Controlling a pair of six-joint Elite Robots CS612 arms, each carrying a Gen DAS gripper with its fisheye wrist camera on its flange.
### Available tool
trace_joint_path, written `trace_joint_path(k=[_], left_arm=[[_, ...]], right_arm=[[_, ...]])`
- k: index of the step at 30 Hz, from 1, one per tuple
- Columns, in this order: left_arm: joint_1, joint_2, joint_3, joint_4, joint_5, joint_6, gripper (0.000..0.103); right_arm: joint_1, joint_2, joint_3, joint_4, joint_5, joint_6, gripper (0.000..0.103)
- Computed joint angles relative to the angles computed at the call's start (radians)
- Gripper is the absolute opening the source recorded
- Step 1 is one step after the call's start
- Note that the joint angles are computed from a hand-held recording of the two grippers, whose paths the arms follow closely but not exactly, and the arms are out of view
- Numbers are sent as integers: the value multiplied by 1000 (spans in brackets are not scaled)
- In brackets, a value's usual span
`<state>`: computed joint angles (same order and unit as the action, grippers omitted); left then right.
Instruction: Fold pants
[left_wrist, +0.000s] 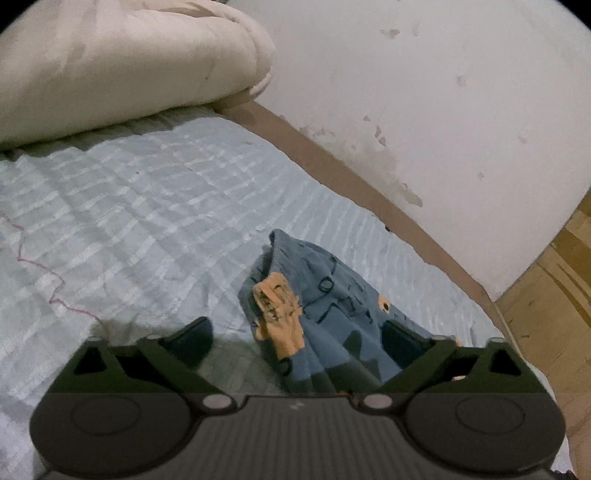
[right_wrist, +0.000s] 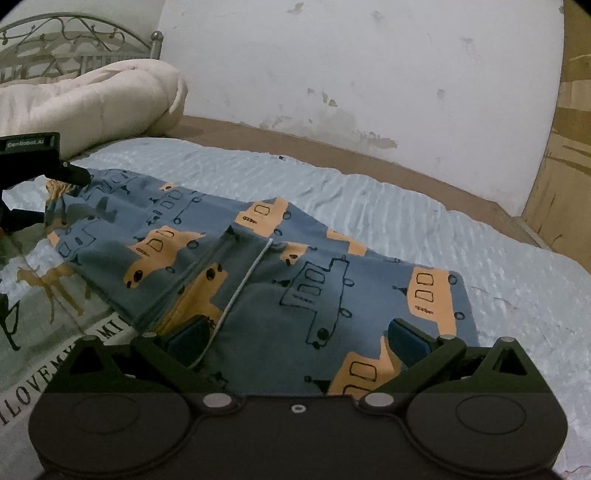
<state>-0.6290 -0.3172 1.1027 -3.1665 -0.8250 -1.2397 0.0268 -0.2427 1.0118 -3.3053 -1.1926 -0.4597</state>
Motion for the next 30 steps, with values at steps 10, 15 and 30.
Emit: trace_joint_path(k=[10, 15, 30], left_arm=[[7, -3, 1, -3, -7, -37, 76], [11, -13, 5, 67, -12, -103, 50], [-5, 0, -86, 21, 34, 204, 15]], right_arm=[[2, 1, -1, 1, -8, -9, 102], [2, 1, -1, 4, -7, -5, 102], [3, 2, 0, -2, -10, -3, 102]])
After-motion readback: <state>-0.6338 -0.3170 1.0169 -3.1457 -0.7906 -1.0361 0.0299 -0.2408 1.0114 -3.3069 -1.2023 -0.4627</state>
